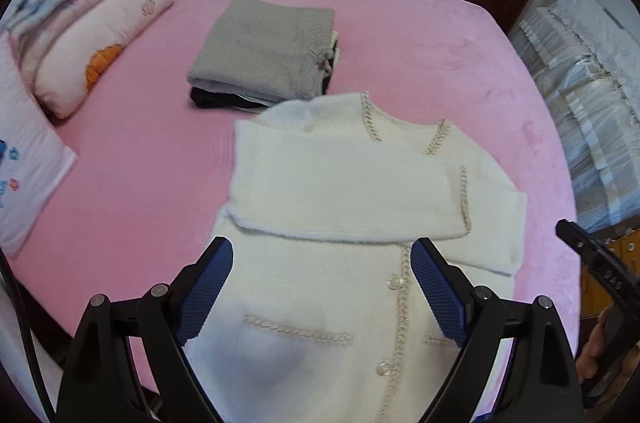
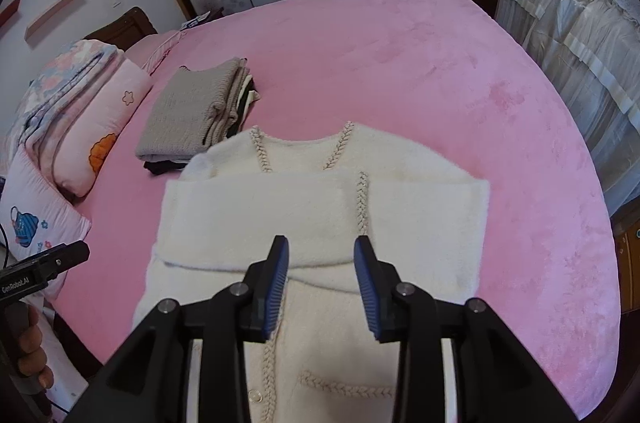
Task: Fold large clothes
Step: 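Move both tools to the cardigan hem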
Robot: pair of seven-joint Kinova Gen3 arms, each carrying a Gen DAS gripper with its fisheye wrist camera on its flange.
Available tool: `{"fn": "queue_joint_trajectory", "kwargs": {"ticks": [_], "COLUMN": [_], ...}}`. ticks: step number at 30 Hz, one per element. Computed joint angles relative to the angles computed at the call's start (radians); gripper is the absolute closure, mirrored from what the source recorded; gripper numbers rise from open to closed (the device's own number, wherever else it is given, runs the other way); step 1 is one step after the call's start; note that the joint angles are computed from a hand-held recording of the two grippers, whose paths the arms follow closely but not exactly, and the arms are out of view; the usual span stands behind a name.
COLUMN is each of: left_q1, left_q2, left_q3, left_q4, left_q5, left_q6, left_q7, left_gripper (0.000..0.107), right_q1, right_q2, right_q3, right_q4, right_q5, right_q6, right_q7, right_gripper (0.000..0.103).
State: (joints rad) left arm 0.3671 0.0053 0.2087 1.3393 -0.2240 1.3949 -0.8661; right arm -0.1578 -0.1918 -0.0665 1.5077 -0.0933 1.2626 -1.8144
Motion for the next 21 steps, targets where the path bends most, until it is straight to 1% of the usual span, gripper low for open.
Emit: {"fn": "queue_joint_trajectory", "kwargs": {"ticks": [2,5,9,11,13,16,18,21], "left_q1": [0.016,0.018,-0.003,-0.024,-0.049,-0.088,-0.107,-0.138], "left_q2": [-0.018,-0.058,-0.122,-0.156,-0.199,-0.269,-0.309,-0.361], "left_q3": [0.016,0.027,0.042,0.042,0.028,-0.002,-0.03,-0.047], "left_q4": [-0.001,0.009,0.043,0.066,0.095,0.153,0.185,0.225], "left_q5": [-0.033,-0.035,-0.035,-0.015,0.028,0.091,0.135,0.164], "left_q6": [0.018,0.031,0.035,0.033,0.028,-0.007,-0.021,-0.02], "left_q7": [0.021,0.033,0.057,0.054,0.036,0.003,-0.035,-0.078], "left_gripper": [0.018,0.018,0.018,0.018,0.018,0.018,0.018,0.018], "right_q1": [-0.002,-0.005,-0.006,-0.003,0.0,0.009,0.012,-0.011], "right_q2": [-0.011,-0.025,-0.04,-0.055,-0.091,-0.152,-0.188,-0.226], "right_q3": [0.002,0.005,-0.011,-0.041,-0.061,-0.068,-0.06,-0.003], "right_q4": [-0.014,-0.034,-0.059,-0.065,-0.053,-0.03,-0.017,-0.008], "right_q5": [-0.007,-0.02,0.0,0.043,0.077,0.085,0.071,-0.016], "right_q6": [0.014,0.035,0.066,0.072,0.051,0.014,-0.004,0.01], "right_q7": [0.005,0.018,0.011,-0.021,-0.047,-0.082,-0.098,-0.092], "right_gripper": [0.049,0.039,0.037,0.037,0.037,0.037,0.037,0.037]}}
